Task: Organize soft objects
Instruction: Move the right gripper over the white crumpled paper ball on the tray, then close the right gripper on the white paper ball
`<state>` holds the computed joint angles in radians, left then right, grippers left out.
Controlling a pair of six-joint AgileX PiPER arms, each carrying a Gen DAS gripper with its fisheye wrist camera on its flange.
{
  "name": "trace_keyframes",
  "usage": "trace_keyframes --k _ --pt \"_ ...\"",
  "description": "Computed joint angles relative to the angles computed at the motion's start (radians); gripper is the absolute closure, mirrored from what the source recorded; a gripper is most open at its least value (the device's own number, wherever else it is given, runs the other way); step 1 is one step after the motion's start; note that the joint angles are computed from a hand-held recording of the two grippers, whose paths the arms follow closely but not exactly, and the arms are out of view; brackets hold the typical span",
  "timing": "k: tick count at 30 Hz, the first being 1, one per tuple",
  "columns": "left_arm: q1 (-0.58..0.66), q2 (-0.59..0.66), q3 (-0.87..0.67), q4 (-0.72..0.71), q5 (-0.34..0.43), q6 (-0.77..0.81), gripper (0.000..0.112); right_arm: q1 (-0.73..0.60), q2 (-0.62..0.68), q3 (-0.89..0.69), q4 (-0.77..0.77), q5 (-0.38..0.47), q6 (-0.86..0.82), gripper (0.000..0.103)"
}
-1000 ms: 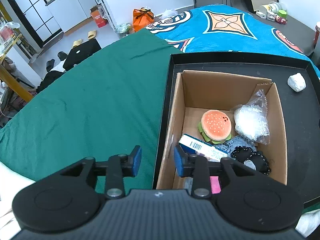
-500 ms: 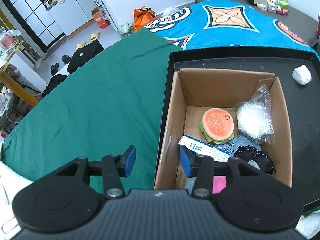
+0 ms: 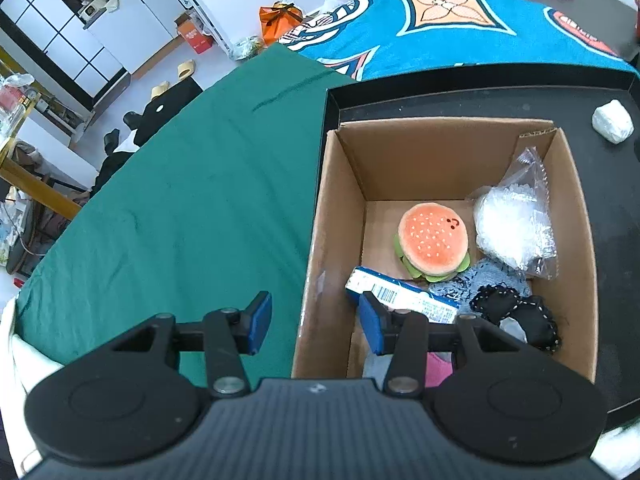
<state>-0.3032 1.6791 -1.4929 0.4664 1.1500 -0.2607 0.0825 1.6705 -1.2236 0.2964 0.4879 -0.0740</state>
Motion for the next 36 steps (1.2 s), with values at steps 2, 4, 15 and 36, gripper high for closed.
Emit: trace_keyframes --k 2,4,15,36 --pt "-0.005 0.009 -0.004 0.004 0.005 -0.002 0.065 -0.003 0.023 -0.022 -0.009 -0.001 0.003 0.024" --pt "-0.006 0.018 -0.008 0.002 0.007 0.003 0.065 -0.005 0.048 -0.046 -0.032 -0.002 0.021 0.024" --pt "-0.011 0.056 -0.031 0.002 0.022 0.004 0.065 0.006 0.185 -0.179 -0.218 0.009 0.14 0.027" --pt "-0.012 0.04 -0.025 -0.01 0.02 0.008 0.065 0.01 0.098 -0.094 -0.313 0.034 0.303 0.063"
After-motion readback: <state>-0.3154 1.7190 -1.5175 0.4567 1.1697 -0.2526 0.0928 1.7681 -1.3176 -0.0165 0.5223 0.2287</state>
